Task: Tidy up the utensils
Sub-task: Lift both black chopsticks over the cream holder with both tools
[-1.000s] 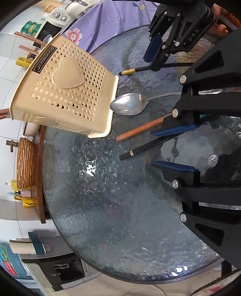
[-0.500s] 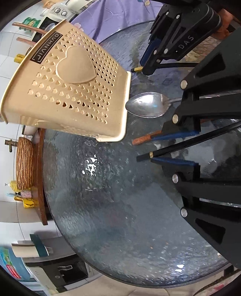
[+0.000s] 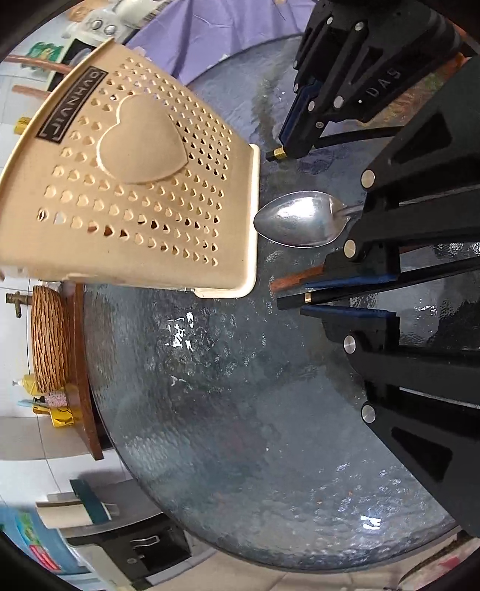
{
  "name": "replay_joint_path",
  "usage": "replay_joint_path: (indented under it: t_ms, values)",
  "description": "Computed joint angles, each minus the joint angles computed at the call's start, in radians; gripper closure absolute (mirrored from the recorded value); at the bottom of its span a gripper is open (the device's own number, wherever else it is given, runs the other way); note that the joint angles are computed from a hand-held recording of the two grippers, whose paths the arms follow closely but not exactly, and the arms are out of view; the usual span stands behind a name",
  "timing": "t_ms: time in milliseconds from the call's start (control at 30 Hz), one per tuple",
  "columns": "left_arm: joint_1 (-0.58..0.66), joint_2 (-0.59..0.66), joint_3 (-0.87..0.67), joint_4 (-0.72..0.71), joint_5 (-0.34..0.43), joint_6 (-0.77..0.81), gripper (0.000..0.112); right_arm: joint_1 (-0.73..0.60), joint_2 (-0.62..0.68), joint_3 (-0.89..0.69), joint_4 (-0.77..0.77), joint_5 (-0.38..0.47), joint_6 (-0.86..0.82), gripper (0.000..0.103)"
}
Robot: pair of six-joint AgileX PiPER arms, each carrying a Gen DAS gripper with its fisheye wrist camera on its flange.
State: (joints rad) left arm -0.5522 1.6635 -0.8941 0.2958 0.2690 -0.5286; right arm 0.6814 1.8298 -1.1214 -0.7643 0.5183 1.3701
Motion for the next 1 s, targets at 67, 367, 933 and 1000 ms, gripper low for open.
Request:
replay_joint_path:
  t_ms: [67, 367, 933, 1000]
  values:
    - [-0.008, 0.004, -0.003, 0.047, 0.003, -0.046, 0.102, 0.009, 0.008, -0.013, -0.009, 0.015, 0.006, 0.092]
    - [0.003, -0.015, 0.018, 0.004, -0.024, -0.02, 0.104, 0.015, -0.059, 0.093, -0.154, -0.094, 0.204, 0.095]
    - [0.045, -0.486, 0.119, -0.344, -0.024, 0.327, 0.105, 0.163, -0.497, 0.235, -0.437, -0.026, 0.4, 0.095]
    - [0.043, -0.514, 0.107, -0.32, -0.014, 0.31, 0.105, 0.182, -0.534, 0.23, -0.418, -0.004, 0.364, 0.095]
